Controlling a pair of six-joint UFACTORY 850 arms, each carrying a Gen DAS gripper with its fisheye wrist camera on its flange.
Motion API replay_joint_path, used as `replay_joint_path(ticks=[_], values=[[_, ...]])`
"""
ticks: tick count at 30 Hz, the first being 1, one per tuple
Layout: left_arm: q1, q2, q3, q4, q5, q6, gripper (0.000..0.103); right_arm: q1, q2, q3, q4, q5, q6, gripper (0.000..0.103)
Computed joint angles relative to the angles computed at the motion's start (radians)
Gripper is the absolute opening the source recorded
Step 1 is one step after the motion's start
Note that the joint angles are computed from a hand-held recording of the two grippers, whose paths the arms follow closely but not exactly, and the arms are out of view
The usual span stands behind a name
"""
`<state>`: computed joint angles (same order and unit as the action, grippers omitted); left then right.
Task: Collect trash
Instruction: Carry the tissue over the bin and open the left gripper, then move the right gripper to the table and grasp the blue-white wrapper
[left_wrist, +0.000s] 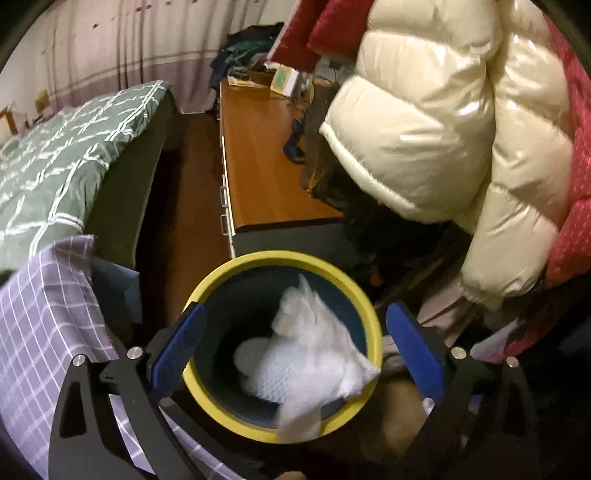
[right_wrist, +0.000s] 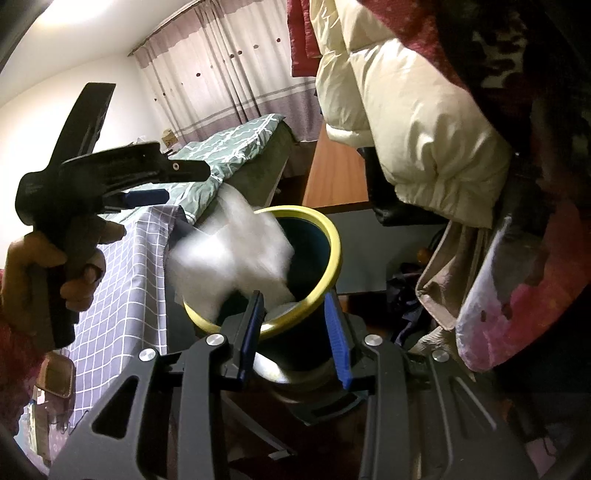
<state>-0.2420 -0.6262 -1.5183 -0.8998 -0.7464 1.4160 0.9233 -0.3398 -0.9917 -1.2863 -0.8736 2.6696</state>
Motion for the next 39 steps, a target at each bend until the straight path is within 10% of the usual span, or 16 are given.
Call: replay_joint_path(ticks=[11, 22, 39], values=[[0.081, 0.066, 0.008, 0.04, -0.058, -0.079, 0.098, 0.005, -0.009, -0.013, -0.032, 0.017, 0.008, 0.04], [0.461, 0.238, 0.105, -0.214, -0.185, 0.101, 0.098, 0.008, -0.155, -0.233, -0.085, 0.14, -0.197, 0.041], [0.908, 0.205, 0.202, -0.431, -0.079, 0.309, 0.098, 0.064, -0.512, -0.867, 0.151, 0.339, -0.874, 0.041]])
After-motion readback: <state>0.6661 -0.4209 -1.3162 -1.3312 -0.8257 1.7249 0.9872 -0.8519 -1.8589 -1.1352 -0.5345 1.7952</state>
